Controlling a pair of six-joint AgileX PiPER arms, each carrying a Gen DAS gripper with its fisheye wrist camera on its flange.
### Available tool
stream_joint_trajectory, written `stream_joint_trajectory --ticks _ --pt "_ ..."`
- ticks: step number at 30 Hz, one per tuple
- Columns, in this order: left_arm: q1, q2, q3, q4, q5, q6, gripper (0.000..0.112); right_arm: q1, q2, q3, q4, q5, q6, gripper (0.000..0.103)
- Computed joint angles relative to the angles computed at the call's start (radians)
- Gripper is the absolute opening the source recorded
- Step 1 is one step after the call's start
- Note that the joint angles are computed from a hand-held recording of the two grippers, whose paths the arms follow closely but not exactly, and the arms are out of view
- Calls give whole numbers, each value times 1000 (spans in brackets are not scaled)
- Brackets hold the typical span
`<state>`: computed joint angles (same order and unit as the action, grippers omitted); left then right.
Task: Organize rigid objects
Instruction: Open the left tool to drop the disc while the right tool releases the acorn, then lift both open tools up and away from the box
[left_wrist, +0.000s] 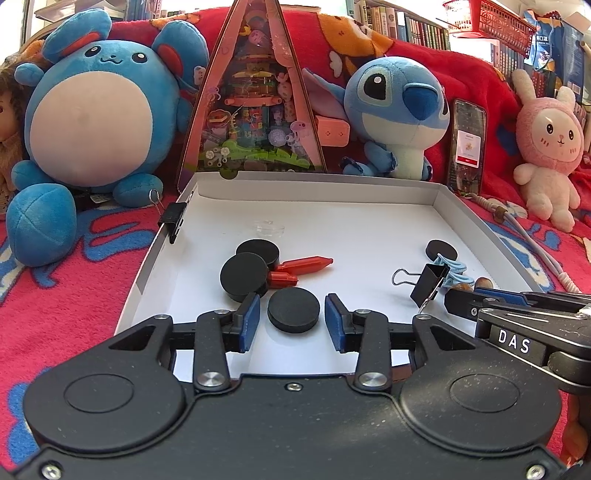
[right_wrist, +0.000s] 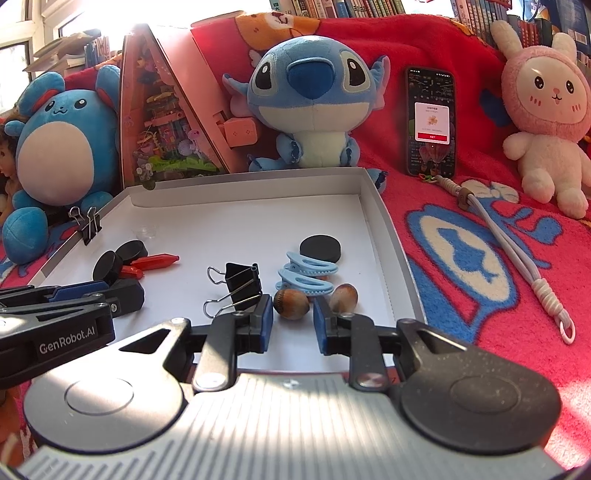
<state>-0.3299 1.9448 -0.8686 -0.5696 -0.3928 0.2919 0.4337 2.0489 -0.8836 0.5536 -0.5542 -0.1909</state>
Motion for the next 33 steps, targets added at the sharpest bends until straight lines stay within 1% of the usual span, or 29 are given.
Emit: stream_joint_trajectory --ticks 1,2,3,6,8,9,12,14,16,19,22,27,30,33 --pt "0 -1 1 -1 1 1 40 0 -1 0 1 0 0 36" --pt "0 -1 1 -1 1 0 41 0 -2 1 0 -2 3 44" --pt "1 -2 2 3 1 -3 44 1 -3 3 0 -4 3 48" --pt "1 -7 10 3 -4 -5 48 1 -8 7 -3 -5 7 51" --pt "-1 -13 18 -3 -11 -2 53 2 -11 11 -1 -12 8 57" --pt "-2 -17 22 -3 -12 -3 56 2 -12 13 -1 -15 11 58" --pt "3 -33 37 34 -11 -37 62 4 -20 25 -1 -25 14 63" --pt "4 -46 53 56 -18 -59 67 8 -29 40 -4 -43 18 68" --pt "4 -61 68 75 -25 -76 74 12 -39 56 -4 -63 16 73" --pt "5 -88 95 106 -42 -103 79 15 -56 78 -8 -86 24 79" --pt "7 -111 110 120 -40 -112 81 16 -72 94 -8 -94 25 83" --pt "4 -151 139 94 -34 -85 84 25 -97 125 19 -120 18 88" --pt "8 -180 168 120 -40 -111 84 28 -118 153 27 -136 24 90" --pt "8 -208 202 147 -51 -136 85 32 -140 186 17 -157 37 95"
